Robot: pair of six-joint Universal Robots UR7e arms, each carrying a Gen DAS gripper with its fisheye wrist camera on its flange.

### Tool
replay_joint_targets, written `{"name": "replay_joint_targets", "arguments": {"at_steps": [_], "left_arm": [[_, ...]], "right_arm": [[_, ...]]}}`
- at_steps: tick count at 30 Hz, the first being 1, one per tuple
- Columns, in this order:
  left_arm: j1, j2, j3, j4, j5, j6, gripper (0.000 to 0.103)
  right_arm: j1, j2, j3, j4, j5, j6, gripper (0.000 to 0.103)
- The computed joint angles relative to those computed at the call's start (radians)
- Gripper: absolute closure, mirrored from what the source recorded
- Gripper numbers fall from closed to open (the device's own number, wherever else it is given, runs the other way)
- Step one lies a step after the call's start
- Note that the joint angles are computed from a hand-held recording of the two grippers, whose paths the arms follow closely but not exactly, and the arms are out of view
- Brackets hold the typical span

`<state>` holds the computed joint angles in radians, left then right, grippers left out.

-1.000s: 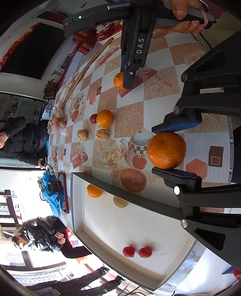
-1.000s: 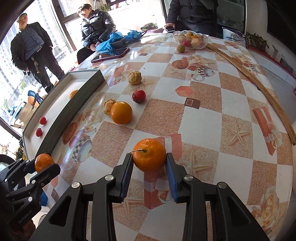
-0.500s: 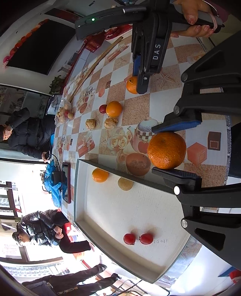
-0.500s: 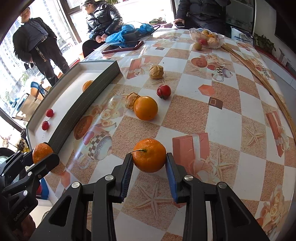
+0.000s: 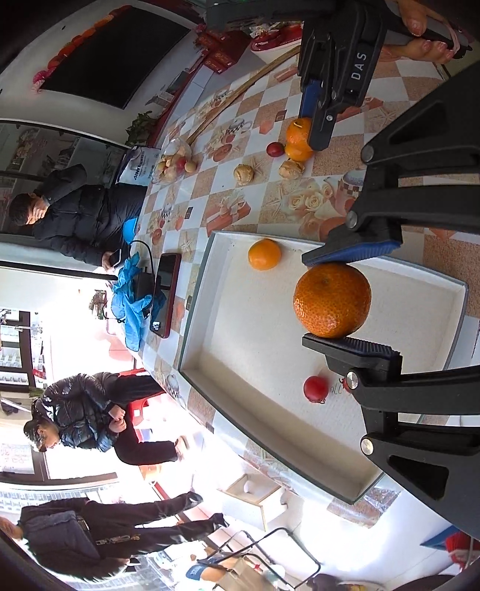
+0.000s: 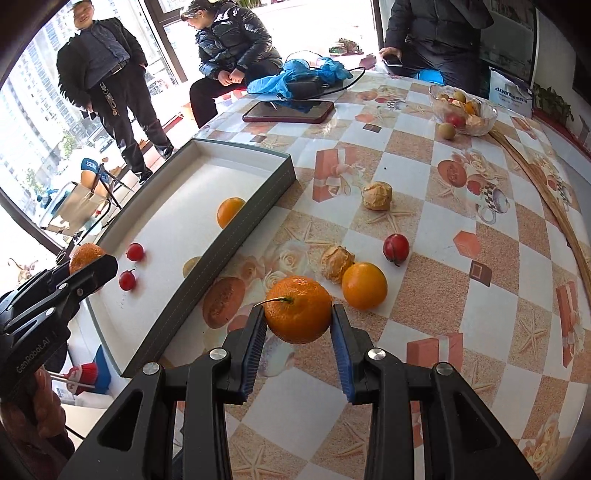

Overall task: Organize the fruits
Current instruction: 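Carry both oranges over the white tray and open both grippers there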

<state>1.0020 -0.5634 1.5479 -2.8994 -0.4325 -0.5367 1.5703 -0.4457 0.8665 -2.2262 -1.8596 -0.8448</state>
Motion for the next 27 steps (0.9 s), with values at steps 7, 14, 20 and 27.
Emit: {"name": "replay_joint_targets", "arguments": {"at_steps": [7, 14, 20, 27], "left_arm": [[0.072, -0.048, -0.029, 0.188, -0.022, -0.168, 0.063], [0.108, -0.026, -0.068, 0.305, -0.025, -0.250, 0.063], [0.109, -0.007, -0.086, 0.354, 0.015, -0.255, 0.063], [0.104, 0.007, -0.092, 0.350, 0.058, -0.262, 0.031]], "right_arm": [[0.052, 0.118, -0.194, 0.158, 0.038, 0.042, 0.066], [0.083, 0.227, -0.318, 0.251, 0.044, 0.070, 0.066], [0.088, 0.234, -0.282, 0.205, 0.009, 0.043, 0.066], [0.091, 0.232, -0.266, 0.183, -0.004, 0.027, 0.046]]}}
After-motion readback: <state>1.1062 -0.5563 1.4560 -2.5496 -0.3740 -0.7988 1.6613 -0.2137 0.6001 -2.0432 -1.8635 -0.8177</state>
